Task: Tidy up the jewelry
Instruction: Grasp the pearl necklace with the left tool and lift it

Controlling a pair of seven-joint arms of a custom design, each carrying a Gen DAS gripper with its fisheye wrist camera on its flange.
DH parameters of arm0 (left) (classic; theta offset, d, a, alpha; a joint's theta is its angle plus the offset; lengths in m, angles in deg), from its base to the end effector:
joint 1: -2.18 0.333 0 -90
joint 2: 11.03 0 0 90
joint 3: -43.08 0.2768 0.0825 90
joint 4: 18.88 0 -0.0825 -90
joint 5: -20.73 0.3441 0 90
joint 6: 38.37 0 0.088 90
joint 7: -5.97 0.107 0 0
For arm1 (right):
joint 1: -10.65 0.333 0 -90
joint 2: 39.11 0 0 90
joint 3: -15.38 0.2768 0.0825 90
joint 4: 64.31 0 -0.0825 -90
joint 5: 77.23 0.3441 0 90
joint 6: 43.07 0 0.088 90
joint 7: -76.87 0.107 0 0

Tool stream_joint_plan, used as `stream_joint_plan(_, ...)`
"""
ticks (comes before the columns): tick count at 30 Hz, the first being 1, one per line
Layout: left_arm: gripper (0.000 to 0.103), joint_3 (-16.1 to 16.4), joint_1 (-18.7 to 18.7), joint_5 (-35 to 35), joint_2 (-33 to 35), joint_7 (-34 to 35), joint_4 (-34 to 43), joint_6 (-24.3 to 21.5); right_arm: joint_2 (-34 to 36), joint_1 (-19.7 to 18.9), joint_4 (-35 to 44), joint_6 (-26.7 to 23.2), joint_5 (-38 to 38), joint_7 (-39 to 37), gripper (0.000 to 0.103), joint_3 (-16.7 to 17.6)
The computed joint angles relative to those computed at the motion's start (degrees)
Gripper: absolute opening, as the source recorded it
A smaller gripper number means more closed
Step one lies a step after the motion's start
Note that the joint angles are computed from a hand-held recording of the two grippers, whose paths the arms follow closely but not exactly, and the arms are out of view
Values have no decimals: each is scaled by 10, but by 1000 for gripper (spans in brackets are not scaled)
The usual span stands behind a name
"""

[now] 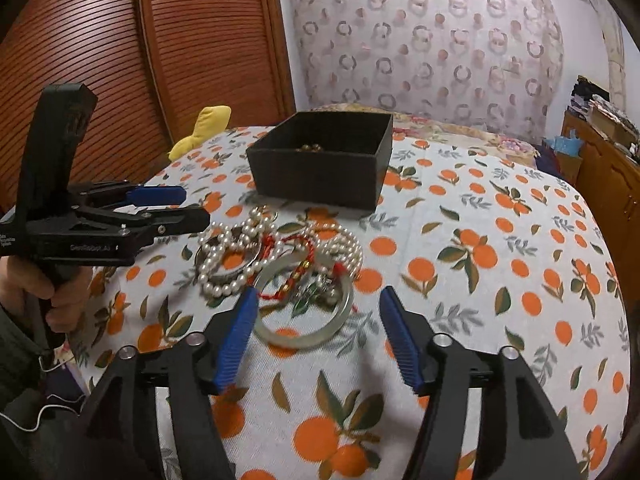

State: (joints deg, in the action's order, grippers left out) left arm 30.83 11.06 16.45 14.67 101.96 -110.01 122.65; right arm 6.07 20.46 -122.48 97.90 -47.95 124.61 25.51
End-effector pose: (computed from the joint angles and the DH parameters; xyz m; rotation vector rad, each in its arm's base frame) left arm 0.6753 -0.0109 0.4546 -1.7557 1.8349 -0.8460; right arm 0.7143 0.2031 0.4442 -2.0978 0.9800 -0.2887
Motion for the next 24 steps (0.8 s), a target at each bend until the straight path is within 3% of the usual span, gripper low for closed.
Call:
stream_joint_plan(4,70,-2,2,-3,-4,3,-11,-5,-20,2,-40,22,2,-11,69,0)
stream_joint_plan(6,61,-5,4,-7,-4,9,-14,-7,-25,6,-53,35,0,-14,69,-2)
stream_joint_plan(7,47,-8,6,-11,-5,12,-15,-11,-27,6,-57,38,0,-15,69,-1)
stream_joint_plan(8,40,-13,10,-19,-4,18,-15,-14,-27,5,-56,41,2,-16,69,0)
stream_joint_plan(11,31,-19,13,-36,-3,30,-16,-14,-31,3,-68,50,7,-19,69,3)
stream_joint_plan(21,30,-8,3,-33,43,6,56,-51,-42,2,-88,66,15,-32,69,6)
stream_joint_plan(24,18,-19,11,-44,51,18,69,-62,-41,2,-88,65,15,-33,69,6)
